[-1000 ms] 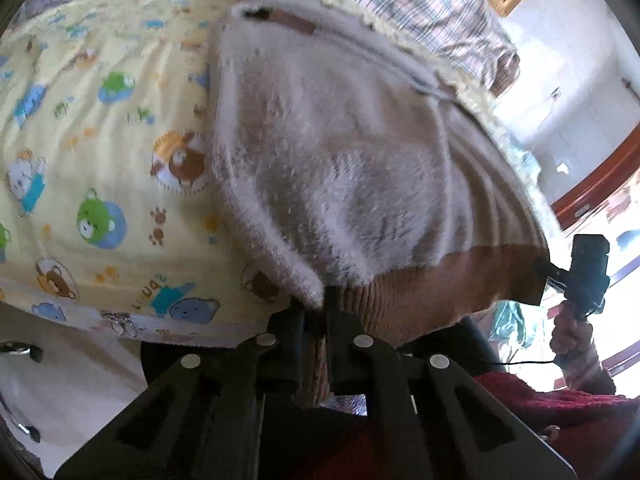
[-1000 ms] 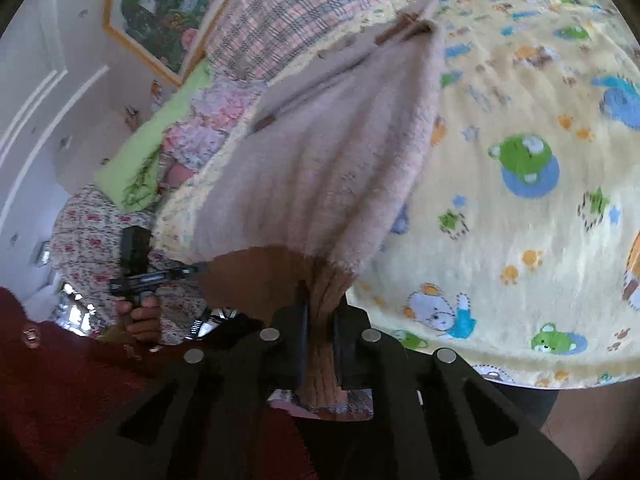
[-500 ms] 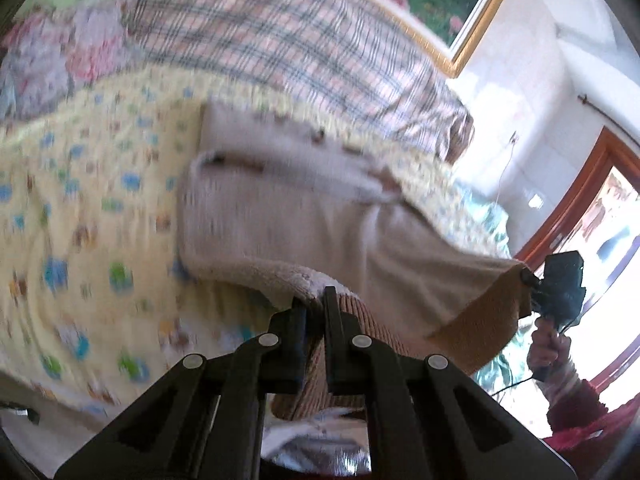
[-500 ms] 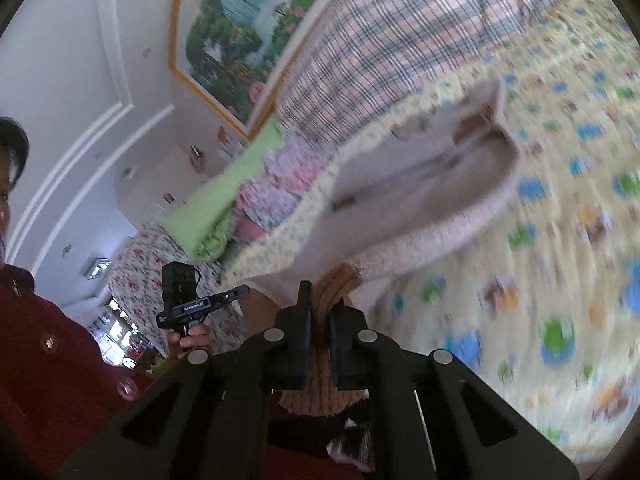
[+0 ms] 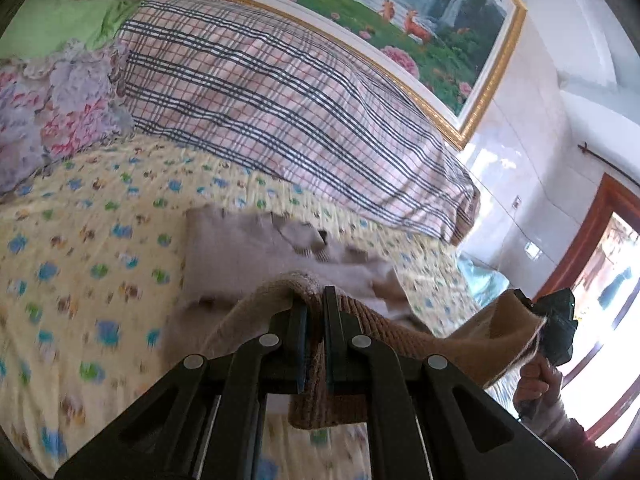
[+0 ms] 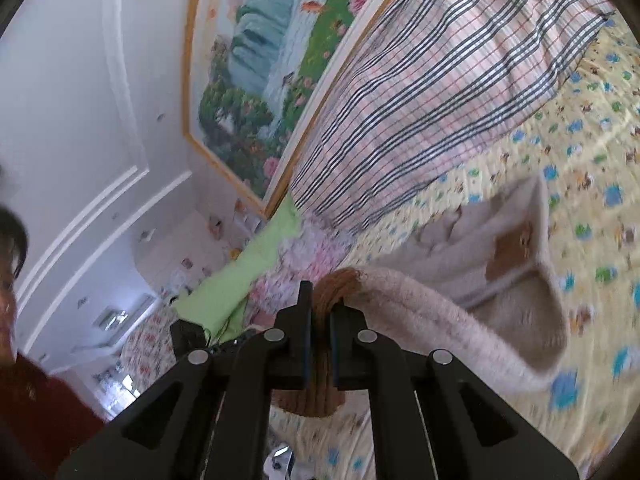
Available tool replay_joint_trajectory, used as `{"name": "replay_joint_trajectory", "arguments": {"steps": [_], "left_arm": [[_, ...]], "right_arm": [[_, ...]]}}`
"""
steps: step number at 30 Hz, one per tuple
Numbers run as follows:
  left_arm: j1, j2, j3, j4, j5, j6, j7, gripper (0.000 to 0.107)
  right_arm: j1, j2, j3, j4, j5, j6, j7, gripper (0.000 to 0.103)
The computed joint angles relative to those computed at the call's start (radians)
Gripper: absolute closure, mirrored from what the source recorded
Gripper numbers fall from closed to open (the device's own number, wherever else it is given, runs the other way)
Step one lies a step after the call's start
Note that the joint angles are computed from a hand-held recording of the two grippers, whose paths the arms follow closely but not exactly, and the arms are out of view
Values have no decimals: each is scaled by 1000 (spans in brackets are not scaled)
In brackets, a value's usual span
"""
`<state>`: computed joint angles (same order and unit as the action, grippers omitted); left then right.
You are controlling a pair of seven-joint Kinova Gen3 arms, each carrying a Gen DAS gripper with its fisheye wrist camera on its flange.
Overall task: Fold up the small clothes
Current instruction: 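Lift the hem with both grippers and fold it toward the collar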
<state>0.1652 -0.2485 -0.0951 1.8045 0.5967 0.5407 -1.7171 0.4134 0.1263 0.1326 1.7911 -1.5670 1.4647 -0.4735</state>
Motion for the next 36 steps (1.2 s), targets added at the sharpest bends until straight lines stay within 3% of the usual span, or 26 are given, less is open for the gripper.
{"name": "replay_joint_trajectory", "arguments": {"steps": [7, 13, 18, 22, 25, 28, 32, 34, 36], "left_arm": [[-76, 195, 30, -168, 14, 8, 37, 104], [-149, 366, 97, -332, -120, 38, 165, 104], [-168, 505, 123, -476, -245, 81, 269, 104], [-175, 618, 132, -586, -326, 157, 338, 104], [-174, 680, 132, -628, -375, 189, 377, 103], [-205, 712, 157, -643, -361, 206, 382, 101], [-266, 705, 201, -626, -292, 207, 342, 92], [-256, 680, 187, -611, -304, 205, 340, 78], [-235, 632, 169, -575, -332, 188, 346, 56]], "right_arm": [[-56, 95, -55, -172, -18, -218, -124, 95], [-86, 219, -116, -359, 82, -385, -280, 95], [-118, 340, -156, -534, 249, -511, -464, 95], [-196, 429, -89, -664, 387, -527, -627, 95], [-217, 468, -96, -721, 509, -543, -732, 95], [-232, 497, -96, -748, 586, -553, -801, 94], [-198, 523, -142, -772, 612, -540, -857, 92], [-178, 502, -168, -751, 623, -558, -851, 85], [-161, 463, -191, -708, 639, -598, -835, 74]]}}
